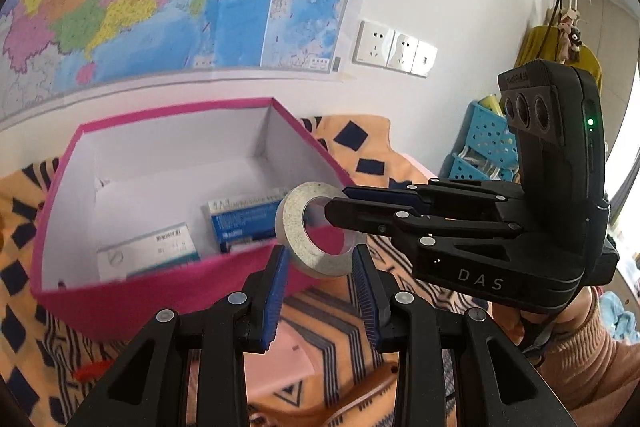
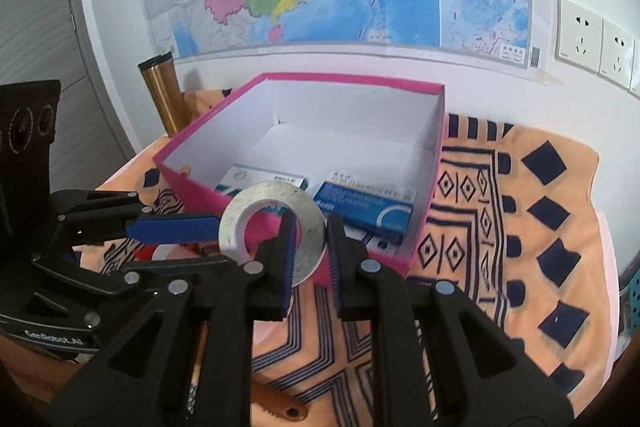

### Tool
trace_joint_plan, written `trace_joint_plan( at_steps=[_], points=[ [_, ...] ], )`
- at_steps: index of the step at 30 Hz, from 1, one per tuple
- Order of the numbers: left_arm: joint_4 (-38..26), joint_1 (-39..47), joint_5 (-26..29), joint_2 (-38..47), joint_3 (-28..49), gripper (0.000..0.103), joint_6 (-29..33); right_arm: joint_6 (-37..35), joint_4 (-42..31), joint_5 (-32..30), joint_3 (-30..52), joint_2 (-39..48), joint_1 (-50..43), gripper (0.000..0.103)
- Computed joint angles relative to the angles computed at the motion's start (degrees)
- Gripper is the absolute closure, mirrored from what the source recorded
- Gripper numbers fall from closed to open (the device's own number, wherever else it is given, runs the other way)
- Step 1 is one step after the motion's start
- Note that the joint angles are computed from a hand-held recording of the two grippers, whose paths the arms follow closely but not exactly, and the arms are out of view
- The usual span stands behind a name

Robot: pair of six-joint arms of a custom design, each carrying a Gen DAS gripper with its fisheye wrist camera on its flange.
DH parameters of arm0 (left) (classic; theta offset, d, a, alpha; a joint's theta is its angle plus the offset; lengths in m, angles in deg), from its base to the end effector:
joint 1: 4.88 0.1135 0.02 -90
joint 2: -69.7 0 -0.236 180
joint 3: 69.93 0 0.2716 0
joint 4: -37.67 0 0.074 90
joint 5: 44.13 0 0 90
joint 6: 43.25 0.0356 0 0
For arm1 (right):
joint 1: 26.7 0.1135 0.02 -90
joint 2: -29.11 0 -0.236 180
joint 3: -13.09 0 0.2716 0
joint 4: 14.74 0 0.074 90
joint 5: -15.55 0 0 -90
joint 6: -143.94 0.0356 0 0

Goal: Organize rigid objects
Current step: 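Lift the tape roll, lower it into the magenta box and open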

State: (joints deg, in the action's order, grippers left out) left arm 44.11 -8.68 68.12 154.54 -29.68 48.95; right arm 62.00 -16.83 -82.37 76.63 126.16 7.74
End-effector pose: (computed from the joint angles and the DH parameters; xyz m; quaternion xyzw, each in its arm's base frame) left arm 0.2748 -0.0318 0.0918 0.1304 0.8768 -0.1795 0.4265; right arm 0.2976 0.2101 0.1342 -0.2332 0.8567 0.2225 0.4027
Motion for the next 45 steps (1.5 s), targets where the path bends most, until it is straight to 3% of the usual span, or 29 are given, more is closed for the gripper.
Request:
trace_joint_plan(
  at_steps=[18, 27, 34, 36, 39, 45],
  points=[
    [-5.90, 0.35, -2.09, 15.34, 16.67, 0.070, -1.69, -0.17, -6.06, 0.10, 14.85, 11.99, -3.42, 0.086],
    [-7.91, 1.16, -1.97, 19.73, 20.41, 0.070, -2.27, 0.17, -8.82, 2.49, 18.72, 16.39, -2.85, 0.083],
    [-4.31, 2.58, -4.08, 16.49, 15.65, 0.070, -2.80, 0.71, -6.31, 2.69, 15.31, 14.08, -2.73, 0.077],
    [-2.29, 2.68, -5.57, 14.02, 12.66, 0.068, -2.24, 1.14, -4.58, 1.89, 12.69, 12.19, -2.86, 0.077],
    [0.11, 2.97, -7.53, 10.32, 8.38, 0.067, -2.08, 3.33, -1.02, -2.93, 8.12, 9.12, -3.70, 0.067],
    [3.29, 5.44, -7.12, 5.23, 1.51, 0.063, -2.03, 5.13, 5.94, -5.35, -1.52, 2.95, -2.12, 0.063]
  ],
)
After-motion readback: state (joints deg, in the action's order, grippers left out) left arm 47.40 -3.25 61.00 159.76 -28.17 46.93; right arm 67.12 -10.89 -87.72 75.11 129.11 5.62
